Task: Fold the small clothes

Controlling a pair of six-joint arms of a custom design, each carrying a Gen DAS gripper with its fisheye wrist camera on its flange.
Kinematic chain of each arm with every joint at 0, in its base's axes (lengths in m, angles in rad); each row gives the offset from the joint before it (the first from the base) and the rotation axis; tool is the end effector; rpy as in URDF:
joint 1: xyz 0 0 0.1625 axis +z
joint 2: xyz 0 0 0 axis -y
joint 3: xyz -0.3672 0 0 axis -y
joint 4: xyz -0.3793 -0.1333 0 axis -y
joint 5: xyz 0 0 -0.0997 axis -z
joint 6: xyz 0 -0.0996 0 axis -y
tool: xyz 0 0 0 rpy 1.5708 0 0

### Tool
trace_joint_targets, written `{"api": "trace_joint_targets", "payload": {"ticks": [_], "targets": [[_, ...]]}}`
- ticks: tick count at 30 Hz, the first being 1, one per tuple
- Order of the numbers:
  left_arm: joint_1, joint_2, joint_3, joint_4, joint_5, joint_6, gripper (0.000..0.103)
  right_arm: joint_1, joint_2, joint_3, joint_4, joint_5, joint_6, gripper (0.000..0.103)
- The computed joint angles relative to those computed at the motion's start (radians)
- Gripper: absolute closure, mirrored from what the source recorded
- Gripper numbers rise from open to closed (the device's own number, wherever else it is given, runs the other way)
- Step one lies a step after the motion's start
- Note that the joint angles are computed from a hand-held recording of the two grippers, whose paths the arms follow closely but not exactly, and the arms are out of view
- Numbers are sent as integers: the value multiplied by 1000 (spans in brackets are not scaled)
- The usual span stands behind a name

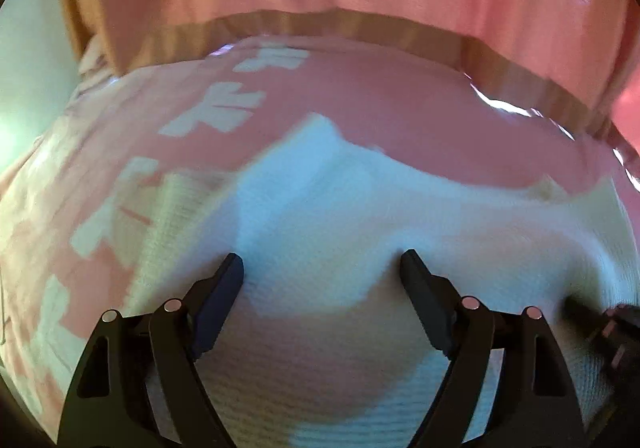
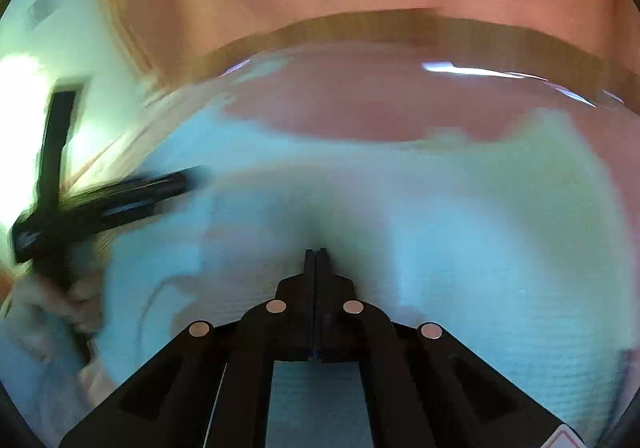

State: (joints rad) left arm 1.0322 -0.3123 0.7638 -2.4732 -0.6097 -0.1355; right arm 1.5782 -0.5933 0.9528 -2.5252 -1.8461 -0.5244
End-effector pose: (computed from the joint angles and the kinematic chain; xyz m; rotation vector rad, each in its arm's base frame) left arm -0.2286 -0.8016 0.1019 0.1851 2.2367 -0.8665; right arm 0.1121 -0.7950 0.2109 0.5869 -2.5824 0.6904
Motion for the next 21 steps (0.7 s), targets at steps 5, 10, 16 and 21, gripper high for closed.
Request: {"api": "trace_joint_targets", "payload": {"ticks": [5, 10, 16, 21], "targets": [[12, 7, -14, -12, 7, 11, 24, -45, -83, 51, -70, -13, 146, 103], [1, 37, -40, -79, 121, 79, 24, -42, -31, -15, -112, -118, 88, 103], [30, -17, -44, 47, 57, -124, 19, -75, -115, 27, -194, -69, 238, 97], [12, -14, -58, -39, -87, -33, 19, -30, -57, -35, -92, -10, 89, 98]]}}
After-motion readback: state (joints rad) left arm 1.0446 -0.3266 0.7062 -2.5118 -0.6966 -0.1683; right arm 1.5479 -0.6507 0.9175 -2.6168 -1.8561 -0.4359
